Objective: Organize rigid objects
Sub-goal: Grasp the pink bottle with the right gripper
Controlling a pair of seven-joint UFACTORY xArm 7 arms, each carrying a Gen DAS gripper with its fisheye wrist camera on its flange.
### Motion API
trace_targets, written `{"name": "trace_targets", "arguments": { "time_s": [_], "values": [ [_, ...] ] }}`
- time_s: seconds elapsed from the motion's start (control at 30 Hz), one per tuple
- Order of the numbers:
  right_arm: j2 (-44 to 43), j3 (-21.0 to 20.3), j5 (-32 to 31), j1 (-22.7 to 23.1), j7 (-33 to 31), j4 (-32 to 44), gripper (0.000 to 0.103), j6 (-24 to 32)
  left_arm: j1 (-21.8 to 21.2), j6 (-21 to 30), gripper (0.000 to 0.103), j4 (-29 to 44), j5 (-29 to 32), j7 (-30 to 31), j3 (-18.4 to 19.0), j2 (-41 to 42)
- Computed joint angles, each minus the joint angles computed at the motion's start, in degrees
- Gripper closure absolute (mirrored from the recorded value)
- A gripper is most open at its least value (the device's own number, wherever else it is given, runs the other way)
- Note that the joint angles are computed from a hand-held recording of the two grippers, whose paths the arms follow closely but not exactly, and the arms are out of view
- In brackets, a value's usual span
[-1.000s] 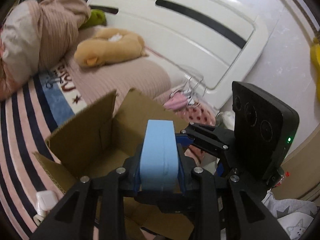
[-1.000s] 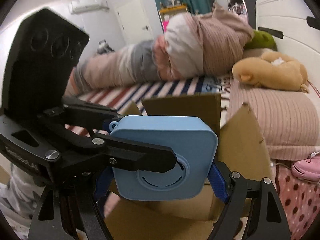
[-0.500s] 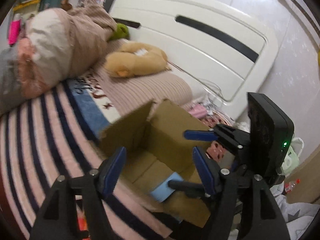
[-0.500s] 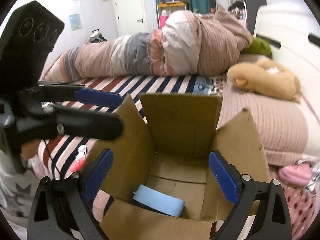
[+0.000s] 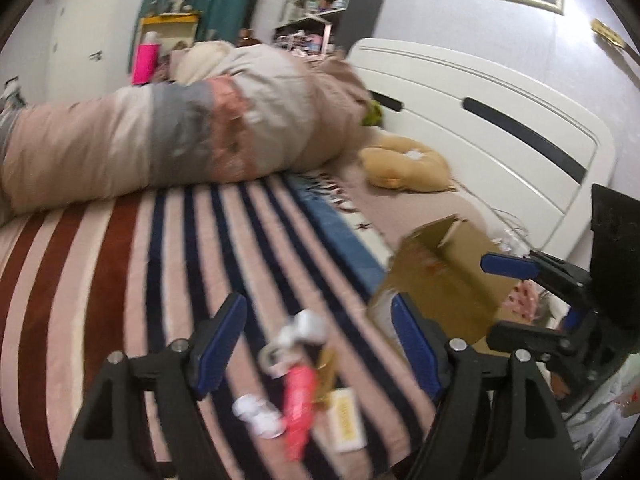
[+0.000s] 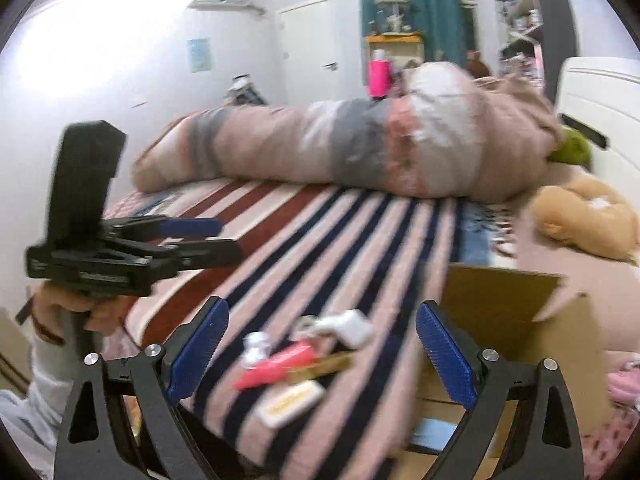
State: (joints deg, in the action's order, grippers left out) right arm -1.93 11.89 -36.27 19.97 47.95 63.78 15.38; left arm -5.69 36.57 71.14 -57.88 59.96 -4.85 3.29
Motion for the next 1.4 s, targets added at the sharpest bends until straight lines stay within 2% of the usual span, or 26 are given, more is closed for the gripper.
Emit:
{"name": "trace_targets", "arguments": {
  "time_s": [0.13, 0.2, 0.27, 0.37, 0.43, 0.5, 0.53, 0.57, 0.6, 0.63, 0.7, 0.73, 0.8, 0.87, 0.9, 0.97, 1.13, 1.2, 1.4],
  "values": [
    [7.1, 0.1, 5.9, 2.6, 0.0, 3.0, 0.021, -2.1, 1.8, -1.5, 0.031, -2.4, -1.3, 1.9, 1.1, 1.5],
    [11.4, 1.8, 15.8, 2.5, -5.3, 3.7, 0.031, -4.3, 3.2, -0.2, 0.031, -2.9, -3.2, 3.5, 1.3, 2.6],
    [14.9, 3.5, 22.7, 2.2, -8.5, 4.1, 0.035, -5.9, 4.1, 0.8, 0.031, -3.5, -4.4, 4.4, 1.2, 3.3],
    [20.5, 6.9, 33.1, 0.5, -11.4, 5.3, 0.047, -7.1, 5.5, 2.6, 0.031, -4.5, -5.4, 5.6, 1.3, 4.3],
    [23.2, 5.6, 36.1, 2.1, -9.7, 6.4, 0.050, -7.0, 6.1, 3.1, 0.031, -4.9, -5.5, 5.7, 1.2, 4.8],
    [25.1, 0.2, 36.7, 6.8, -4.5, 7.0, 0.054, -7.0, 6.8, 4.1, 0.031, -4.8, -5.9, 5.5, 1.2, 5.7],
    [25.8, 0.2, 38.2, 6.8, -3.9, 7.0, 0.056, -7.8, 7.3, 5.0, 0.031, -4.4, -5.9, 5.4, 1.3, 6.3],
    [26.2, 0.3, 39.3, 6.6, -3.8, 6.9, 0.062, -8.6, 7.7, 5.3, 0.031, -4.3, -5.7, 5.0, 1.3, 6.7],
    [26.6, -1.1, 39.3, 7.7, -2.8, 7.2, 0.067, -8.9, 7.9, 5.0, 0.031, -4.3, -5.3, 4.5, 1.3, 7.1],
    [27.0, -4.8, 37.9, 10.7, -0.3, 8.1, 0.068, -8.2, 8.1, 4.7, 0.031, -4.4, -5.0, 4.2, 1.2, 7.1],
    [28.1, -8.0, 36.3, 13.2, 3.2, 9.7, 0.068, -7.3, 8.8, 5.1, 0.031, -4.1, -4.9, 4.0, 1.1, 7.6],
    [28.5, -8.3, 36.0, 13.5, 4.3, 10.3, 0.068, -6.9, 9.2, 5.5, 0.031, -3.9, -5.1, 4.0, 1.1, 7.9],
    [29.5, -13.2, 32.9, 17.4, 10.0, 12.0, 0.068, -5.2, 9.8, 6.1, 0.031, -3.6, -5.3, 4.2, 1.0, 8.2],
    [29.9, -14.8, 31.2, 18.5, 14.2, 12.5, 0.064, -5.3, 10.1, 6.0, 0.031, -2.9, -5.3, 4.1, 0.9, 8.8],
    [30.2, -15.1, 30.2, 18.6, 15.4, 12.8, 0.058, -5.9, 10.2, 6.1, 0.031, -2.7, -5.4, 4.0, 0.8, 9.0],
    [31.1, -17.1, 27.3, 20.3, 18.0, 14.7, 0.056, -4.0, 10.6, 6.3, 0.031, -2.3, -5.4, 3.8, 0.7, 9.6],
    [34.9, -19.1, 19.7, 22.4, 22.0, 23.1, 0.056, 5.6, 11.2, 6.1, 0.031, -2.3, -5.1, 3.8, 0.3, 10.0],
    [35.3, -20.0, 16.2, 23.3, 24.4, 23.7, 0.067, 6.2, 11.3, 6.1, 0.031, -2.6, -5.1, 3.9, 0.3, 9.7],
    [34.2, -17.0, 9.1, 21.4, 21.3, 22.1, 0.071, 4.3, 11.4, 6.3, 0.031, -2.6, -5.1, 4.9, 0.2, 9.5]
  ]
}}
